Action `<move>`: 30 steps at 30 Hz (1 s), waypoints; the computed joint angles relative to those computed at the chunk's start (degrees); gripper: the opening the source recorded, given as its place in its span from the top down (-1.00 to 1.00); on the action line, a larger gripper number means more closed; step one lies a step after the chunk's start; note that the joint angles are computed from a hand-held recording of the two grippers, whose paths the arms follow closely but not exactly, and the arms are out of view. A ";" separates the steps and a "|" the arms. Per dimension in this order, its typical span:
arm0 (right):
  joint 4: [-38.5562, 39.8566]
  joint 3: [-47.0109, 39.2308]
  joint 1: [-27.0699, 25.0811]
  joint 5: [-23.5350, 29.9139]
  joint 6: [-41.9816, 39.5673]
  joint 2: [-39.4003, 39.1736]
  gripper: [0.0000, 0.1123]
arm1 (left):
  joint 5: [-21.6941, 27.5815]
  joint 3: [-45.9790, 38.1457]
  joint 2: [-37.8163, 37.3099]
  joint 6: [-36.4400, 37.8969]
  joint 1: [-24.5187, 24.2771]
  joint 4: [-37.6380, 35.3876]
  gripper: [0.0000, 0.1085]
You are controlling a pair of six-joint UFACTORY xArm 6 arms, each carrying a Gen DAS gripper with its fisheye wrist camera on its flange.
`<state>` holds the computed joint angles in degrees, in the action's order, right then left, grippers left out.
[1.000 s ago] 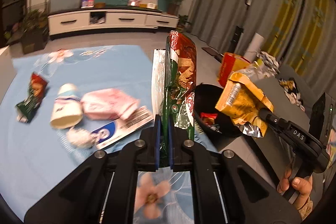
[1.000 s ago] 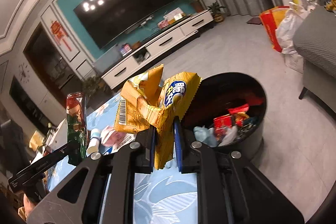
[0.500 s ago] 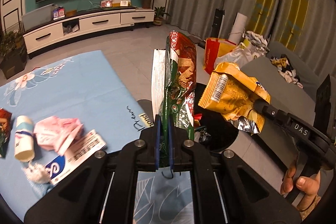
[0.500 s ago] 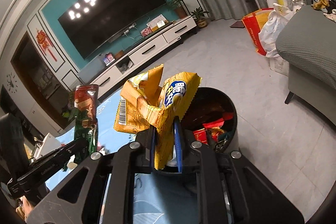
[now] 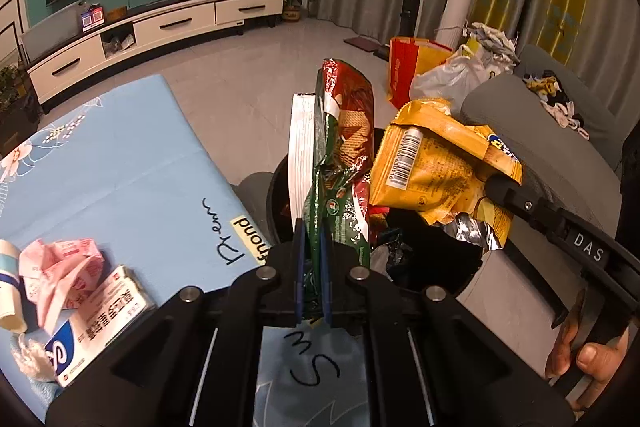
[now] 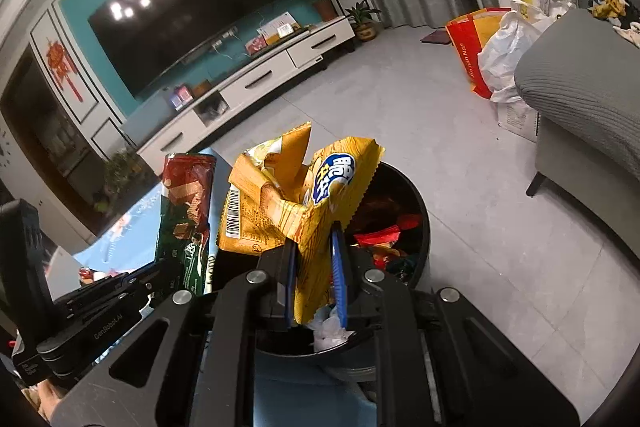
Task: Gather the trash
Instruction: 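Carry the green and yellow bags in both tools over the black bin, then open both tools to drop the green and yellow bags into the bin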
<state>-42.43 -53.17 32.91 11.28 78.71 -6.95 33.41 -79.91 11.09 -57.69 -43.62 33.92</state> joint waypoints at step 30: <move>1.65 1.93 2.54 7.00 0.89 -4.61 -0.47 | 1.09 3.14 -3.67 -1.98 -0.32 1.06 -0.75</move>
<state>-40.78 -51.25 35.45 18.28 79.59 -11.55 34.49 -76.77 7.42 -59.67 -43.94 34.97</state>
